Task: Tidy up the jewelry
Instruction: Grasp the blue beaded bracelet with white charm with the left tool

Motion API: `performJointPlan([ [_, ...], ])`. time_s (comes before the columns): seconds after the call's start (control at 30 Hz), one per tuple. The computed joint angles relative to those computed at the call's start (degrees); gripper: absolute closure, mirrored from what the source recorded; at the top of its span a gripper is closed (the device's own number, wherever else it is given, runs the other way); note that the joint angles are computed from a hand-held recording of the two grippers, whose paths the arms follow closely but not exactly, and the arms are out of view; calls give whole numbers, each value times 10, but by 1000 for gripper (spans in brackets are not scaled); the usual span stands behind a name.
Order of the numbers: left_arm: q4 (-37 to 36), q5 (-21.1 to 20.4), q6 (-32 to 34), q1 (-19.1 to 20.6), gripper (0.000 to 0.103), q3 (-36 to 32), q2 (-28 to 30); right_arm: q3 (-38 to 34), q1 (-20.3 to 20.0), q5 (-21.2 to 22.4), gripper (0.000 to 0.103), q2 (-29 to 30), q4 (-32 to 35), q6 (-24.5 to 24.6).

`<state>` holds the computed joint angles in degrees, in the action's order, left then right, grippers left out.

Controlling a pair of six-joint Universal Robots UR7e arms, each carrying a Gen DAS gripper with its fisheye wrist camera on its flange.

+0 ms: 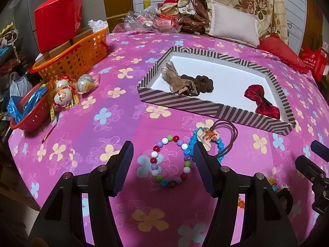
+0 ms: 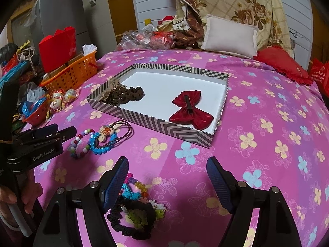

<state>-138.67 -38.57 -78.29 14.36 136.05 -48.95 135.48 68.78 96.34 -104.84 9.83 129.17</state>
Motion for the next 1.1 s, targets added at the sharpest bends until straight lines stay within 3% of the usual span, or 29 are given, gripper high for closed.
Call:
performJointPlan([
  [0.43, -28, -16, 5, 12, 42, 23, -26, 1, -6, -2, 27, 0, 6, -2],
  [0.63, -79, -31, 21, 29, 42, 38, -36, -2, -6, 2, 27, 6, 11, -1],
  [0.83, -175, -67, 118, 48, 42, 30, -10, -5, -12, -4, 27, 3, 16, 0],
  [1.1, -182, -62, 232, 68, 42, -28, 46, -14, -25, -16, 27, -1, 31, 3],
])
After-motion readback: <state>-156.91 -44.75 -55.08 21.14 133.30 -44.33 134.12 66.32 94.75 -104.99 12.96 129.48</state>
